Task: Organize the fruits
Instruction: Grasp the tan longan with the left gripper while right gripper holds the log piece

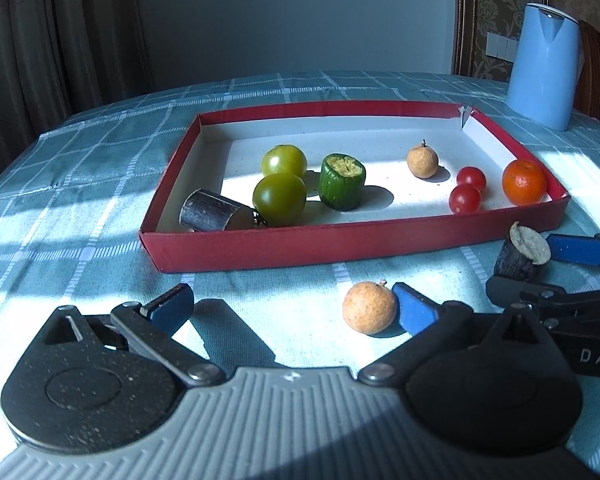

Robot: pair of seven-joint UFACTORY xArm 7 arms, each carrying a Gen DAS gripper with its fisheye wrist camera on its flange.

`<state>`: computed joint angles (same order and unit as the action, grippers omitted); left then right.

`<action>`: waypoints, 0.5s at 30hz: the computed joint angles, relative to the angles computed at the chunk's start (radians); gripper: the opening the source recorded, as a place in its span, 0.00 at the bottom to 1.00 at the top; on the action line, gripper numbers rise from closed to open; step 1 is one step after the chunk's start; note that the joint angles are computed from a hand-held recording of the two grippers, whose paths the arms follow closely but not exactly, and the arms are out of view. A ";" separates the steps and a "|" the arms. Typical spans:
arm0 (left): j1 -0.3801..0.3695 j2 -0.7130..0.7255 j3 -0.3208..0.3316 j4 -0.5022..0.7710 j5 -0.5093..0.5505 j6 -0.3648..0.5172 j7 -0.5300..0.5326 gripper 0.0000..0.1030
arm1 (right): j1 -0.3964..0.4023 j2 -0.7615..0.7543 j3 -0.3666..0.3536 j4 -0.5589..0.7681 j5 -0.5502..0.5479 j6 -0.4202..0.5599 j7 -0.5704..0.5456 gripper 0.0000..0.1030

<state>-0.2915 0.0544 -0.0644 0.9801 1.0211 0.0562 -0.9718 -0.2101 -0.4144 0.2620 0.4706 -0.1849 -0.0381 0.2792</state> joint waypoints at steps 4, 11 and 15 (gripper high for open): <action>-0.001 0.000 0.000 0.003 0.012 0.003 -0.010 1.00 | 0.052 0.008 -0.053 -0.003 0.022 -0.013 -0.016 0.72; 0.000 -0.008 0.005 0.003 0.145 -0.034 -0.084 0.85 | 0.135 0.020 -0.127 -0.007 0.098 -0.039 -0.052 0.72; 0.008 -0.008 -0.001 -0.004 0.094 -0.044 -0.037 0.85 | 0.096 0.020 -0.084 -0.004 0.092 -0.033 -0.050 0.72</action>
<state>-0.2837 0.0460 -0.0656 0.9763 1.1149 0.0126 -1.0091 -0.1144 -0.3943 0.1782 0.4669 -0.0932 -0.0716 0.2292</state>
